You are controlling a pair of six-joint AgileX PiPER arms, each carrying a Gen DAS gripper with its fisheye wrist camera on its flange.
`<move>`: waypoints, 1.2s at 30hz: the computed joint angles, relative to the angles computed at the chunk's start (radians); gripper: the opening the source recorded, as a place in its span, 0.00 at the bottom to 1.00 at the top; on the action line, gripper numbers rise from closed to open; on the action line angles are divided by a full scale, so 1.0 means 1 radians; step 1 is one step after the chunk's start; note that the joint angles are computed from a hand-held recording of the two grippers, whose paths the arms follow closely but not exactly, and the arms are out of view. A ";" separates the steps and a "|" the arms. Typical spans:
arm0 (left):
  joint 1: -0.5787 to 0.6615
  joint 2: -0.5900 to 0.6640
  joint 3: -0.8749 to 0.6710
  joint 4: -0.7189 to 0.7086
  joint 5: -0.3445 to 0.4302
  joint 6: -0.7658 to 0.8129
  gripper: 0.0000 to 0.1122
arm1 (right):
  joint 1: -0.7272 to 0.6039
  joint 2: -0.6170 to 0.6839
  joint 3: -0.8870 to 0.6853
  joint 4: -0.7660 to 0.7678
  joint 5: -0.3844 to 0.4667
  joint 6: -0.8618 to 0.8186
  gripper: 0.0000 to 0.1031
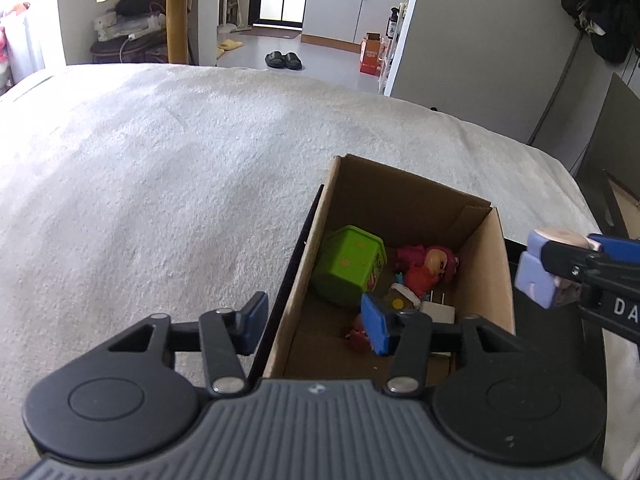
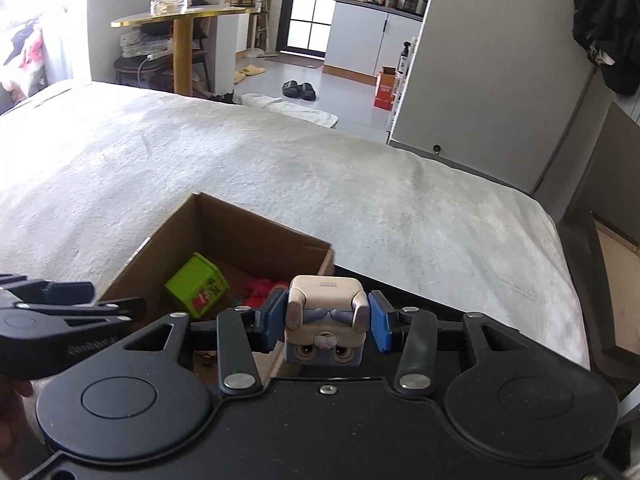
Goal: Organize rigid objects
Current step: 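Carry the beige cube block with the right gripper over the box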
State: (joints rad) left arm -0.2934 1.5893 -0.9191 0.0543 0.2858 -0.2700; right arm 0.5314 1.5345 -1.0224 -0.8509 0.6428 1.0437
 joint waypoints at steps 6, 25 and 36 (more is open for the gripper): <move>0.046 0.016 0.001 -0.194 0.002 0.174 0.25 | 0.028 0.056 -0.059 0.021 0.010 -0.018 0.42; 0.093 0.027 0.002 -0.322 0.004 0.292 0.11 | 0.058 0.201 -0.168 0.161 -0.001 -0.142 0.42; 0.106 0.036 -0.004 -0.382 0.016 0.341 0.11 | 0.046 0.265 -0.196 0.192 -0.009 -0.136 0.43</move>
